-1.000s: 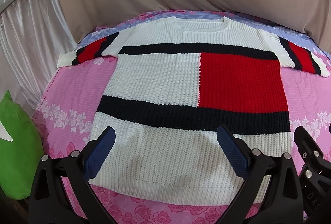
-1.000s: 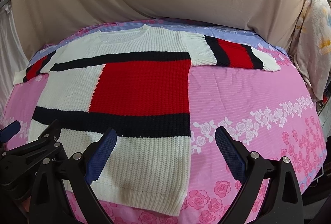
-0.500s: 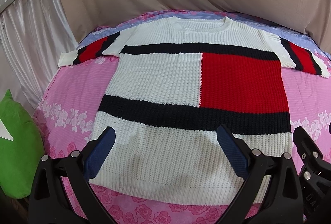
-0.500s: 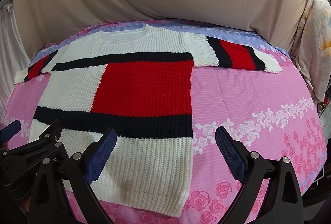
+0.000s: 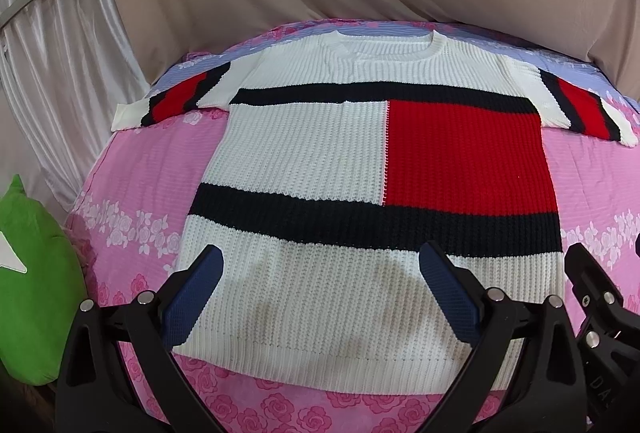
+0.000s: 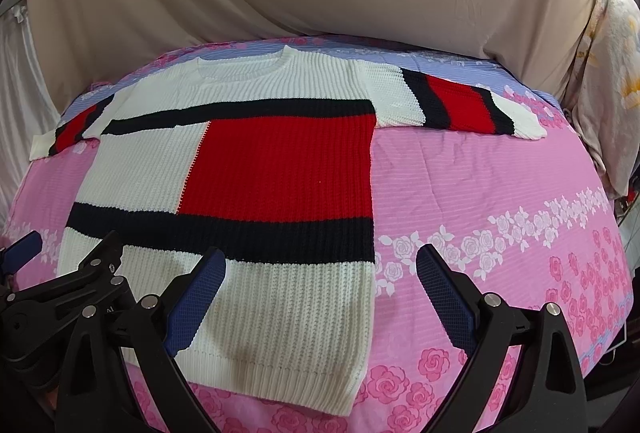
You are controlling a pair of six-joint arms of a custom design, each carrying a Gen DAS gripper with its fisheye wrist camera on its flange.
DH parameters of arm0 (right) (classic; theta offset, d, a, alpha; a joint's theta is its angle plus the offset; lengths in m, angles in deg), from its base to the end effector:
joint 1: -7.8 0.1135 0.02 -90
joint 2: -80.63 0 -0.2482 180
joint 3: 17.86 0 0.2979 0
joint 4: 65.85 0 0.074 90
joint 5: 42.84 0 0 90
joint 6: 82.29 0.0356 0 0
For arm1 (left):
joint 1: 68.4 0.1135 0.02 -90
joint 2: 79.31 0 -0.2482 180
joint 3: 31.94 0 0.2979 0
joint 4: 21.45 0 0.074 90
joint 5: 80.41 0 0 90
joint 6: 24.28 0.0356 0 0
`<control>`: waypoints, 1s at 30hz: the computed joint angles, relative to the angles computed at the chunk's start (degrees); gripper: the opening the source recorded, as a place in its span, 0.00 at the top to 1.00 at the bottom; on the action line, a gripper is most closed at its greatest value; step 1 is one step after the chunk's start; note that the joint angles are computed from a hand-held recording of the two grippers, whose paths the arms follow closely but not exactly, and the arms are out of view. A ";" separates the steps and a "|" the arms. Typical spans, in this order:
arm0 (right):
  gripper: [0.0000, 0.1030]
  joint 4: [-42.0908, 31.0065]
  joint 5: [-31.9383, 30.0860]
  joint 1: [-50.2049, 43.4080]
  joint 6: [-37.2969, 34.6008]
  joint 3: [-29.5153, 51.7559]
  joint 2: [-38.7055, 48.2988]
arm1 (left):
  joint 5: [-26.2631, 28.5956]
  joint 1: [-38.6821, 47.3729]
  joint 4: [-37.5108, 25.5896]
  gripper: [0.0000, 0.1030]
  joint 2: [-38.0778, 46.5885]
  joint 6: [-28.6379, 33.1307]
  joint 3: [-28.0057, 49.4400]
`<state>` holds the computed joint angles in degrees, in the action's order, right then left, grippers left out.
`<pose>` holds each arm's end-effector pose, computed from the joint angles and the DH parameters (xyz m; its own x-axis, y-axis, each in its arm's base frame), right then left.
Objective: Fold small clothes
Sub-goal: 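Grasp the striped sleeve cuff with the right gripper while the left gripper approaches the hem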
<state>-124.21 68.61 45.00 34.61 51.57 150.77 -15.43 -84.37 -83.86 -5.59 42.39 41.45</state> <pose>0.2378 0.1641 0.2513 -0.7962 -0.0757 -0.6003 -0.0592 0.9971 -0.0472 0.2897 -0.0672 0.2556 -0.8097 -0.1415 -0.5695 -0.2805 0.9458 0.1638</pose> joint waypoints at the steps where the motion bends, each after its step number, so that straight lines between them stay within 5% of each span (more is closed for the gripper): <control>1: 0.08 0.00 0.00 0.00 0.00 0.00 0.00 | -0.02 -0.04 -0.05 0.07 -0.01 -0.06 0.00; 13: 0.08 1.09 -4.25 -3.37 -0.22 -0.43 1.08 | 1.96 1.02 -0.32 0.06 4.91 0.04 3.10; 20: 0.08 7.61 -14.53 -22.61 -7.19 -0.30 6.18 | 4.55 3.48 -0.03 0.06 11.37 0.92 6.83; 24: 0.08 10.83 -21.90 -39.63 -11.08 11.84 20.93 | 8.08 4.88 1.04 0.06 15.37 1.75 9.36; 30: 0.19 9.23 -31.92 -56.01 -4.22 45.53 52.66 | 12.25 6.33 5.83 0.06 18.63 0.70 10.74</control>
<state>-114.98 36.69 -11.01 30.39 97.10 203.43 -3.18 -78.04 -78.02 13.04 43.09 52.19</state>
